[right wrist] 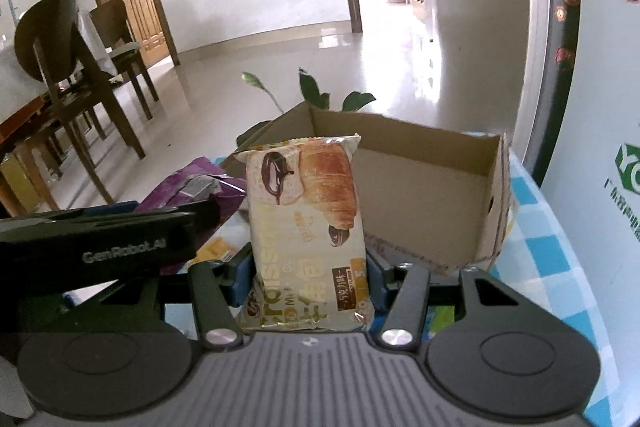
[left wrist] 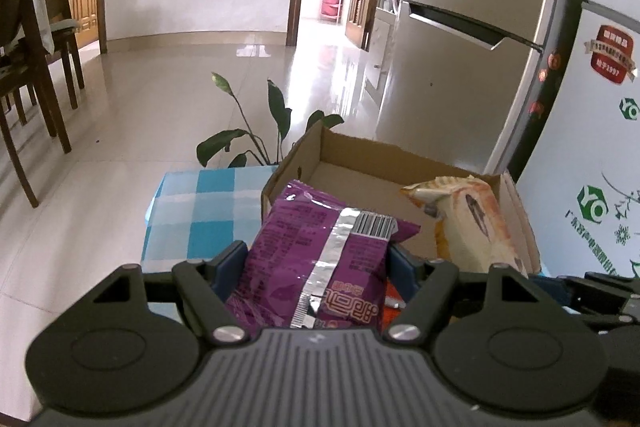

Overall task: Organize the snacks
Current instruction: 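Lift and carry the croissant pack and purple bag over the cardboard box with both tools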

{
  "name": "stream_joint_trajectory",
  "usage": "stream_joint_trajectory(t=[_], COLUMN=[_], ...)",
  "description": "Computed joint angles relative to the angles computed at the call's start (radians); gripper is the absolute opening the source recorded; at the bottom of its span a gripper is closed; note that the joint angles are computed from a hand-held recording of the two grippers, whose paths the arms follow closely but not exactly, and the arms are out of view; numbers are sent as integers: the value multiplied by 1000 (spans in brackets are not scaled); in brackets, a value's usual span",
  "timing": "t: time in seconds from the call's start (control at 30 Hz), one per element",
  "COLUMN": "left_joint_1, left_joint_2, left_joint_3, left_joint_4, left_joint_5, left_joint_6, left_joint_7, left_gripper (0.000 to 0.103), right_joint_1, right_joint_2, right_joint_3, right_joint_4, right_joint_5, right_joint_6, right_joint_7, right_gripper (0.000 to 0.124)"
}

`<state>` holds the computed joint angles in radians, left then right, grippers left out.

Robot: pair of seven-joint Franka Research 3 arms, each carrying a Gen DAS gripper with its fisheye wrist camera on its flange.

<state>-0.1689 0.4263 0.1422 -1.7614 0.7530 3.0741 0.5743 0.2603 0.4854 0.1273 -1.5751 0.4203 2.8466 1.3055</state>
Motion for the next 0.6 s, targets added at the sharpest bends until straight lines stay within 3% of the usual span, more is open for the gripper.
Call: stream_joint_trajectory(t=[0.27, 0.4, 0.6], left_joint_1=[8, 74, 102], left_joint_2=[82, 140, 224], left_joint_3=[-10, -94, -143], left_joint_4=[132, 216, 335], left_joint_5=[-29, -123, -229], left_joint_6=[-20, -44, -81], left_joint_7=[64, 176, 310], left_gripper=[74, 74, 74], right_joint_1=[25, 27, 6], right_joint_2=[86, 110, 165], right_joint_3=[-55, -73, -64], right_joint_4=[127, 149, 233], right_joint_5=[-60, -94, -92], right_joint_6=[-29, -3, -32], right_joint_7=[96, 136, 172], right_gripper=[60, 60, 60])
